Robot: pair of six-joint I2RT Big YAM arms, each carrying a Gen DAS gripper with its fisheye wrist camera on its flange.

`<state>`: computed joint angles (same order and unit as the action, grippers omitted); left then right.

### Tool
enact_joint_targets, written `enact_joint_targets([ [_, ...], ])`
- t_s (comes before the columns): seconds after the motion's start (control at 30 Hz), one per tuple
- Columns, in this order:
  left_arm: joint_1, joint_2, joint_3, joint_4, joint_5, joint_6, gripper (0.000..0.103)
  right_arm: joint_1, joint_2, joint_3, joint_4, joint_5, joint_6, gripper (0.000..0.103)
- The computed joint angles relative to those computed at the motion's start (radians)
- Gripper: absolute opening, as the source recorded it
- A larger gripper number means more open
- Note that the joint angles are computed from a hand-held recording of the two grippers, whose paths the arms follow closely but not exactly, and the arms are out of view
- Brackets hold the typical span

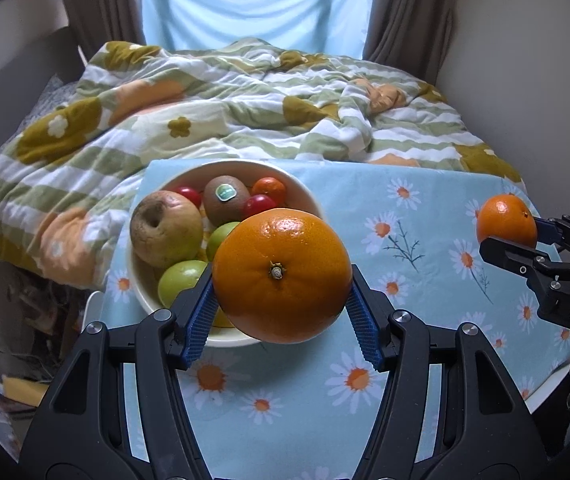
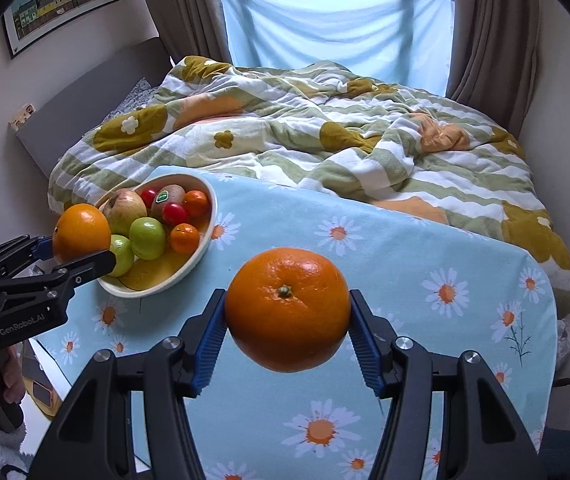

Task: Organize fruits
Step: 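Place the orange on the plate and open the left gripper while the right carries its orange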

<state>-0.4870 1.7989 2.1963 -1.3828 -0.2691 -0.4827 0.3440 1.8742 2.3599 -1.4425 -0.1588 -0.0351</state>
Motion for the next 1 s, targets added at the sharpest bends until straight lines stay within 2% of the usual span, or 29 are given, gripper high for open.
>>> enact_joint_targets([
  [0.13,0.027,-0.028,-0.077,0.053,0.017,0.058,0.067,0.037,0.006,-0.005,0.014,0.026,0.042,0.054],
  [0.27,0.048,-0.059,-0.168,0.138,0.027,0.124,0.067,0.063,0.003,-0.033,0.047,0.053,0.081,0.054],
  [0.47,0.052,-0.079,-0.262,0.241,0.032,0.209,0.067,0.086,-0.010,-0.092,0.098,0.083,0.146,0.054],
  [0.6,0.039,-0.076,-0.277,0.272,0.012,0.243,0.067,0.092,-0.016,-0.111,0.101,0.096,0.148,0.054],
  [0.73,0.026,-0.068,-0.273,0.266,-0.019,0.248,0.067,0.094,-0.017,-0.115,0.091,0.098,0.147,0.054],
  [0.8,0.017,-0.064,-0.269,0.263,-0.047,0.255,0.073,0.094,-0.019,-0.118,0.090,0.098,0.146,0.054],
  [0.87,0.013,-0.075,-0.279,0.283,-0.063,0.252,0.103,0.093,-0.018,-0.116,0.087,0.098,0.146,0.054],
  [0.93,0.011,-0.097,-0.302,0.323,-0.069,0.250,0.103,0.093,-0.018,-0.117,0.090,0.099,0.145,0.054],
  [1.0,0.011,-0.101,-0.293,0.316,-0.062,0.241,0.103,0.090,-0.018,-0.114,0.090,0.096,0.139,0.054],
])
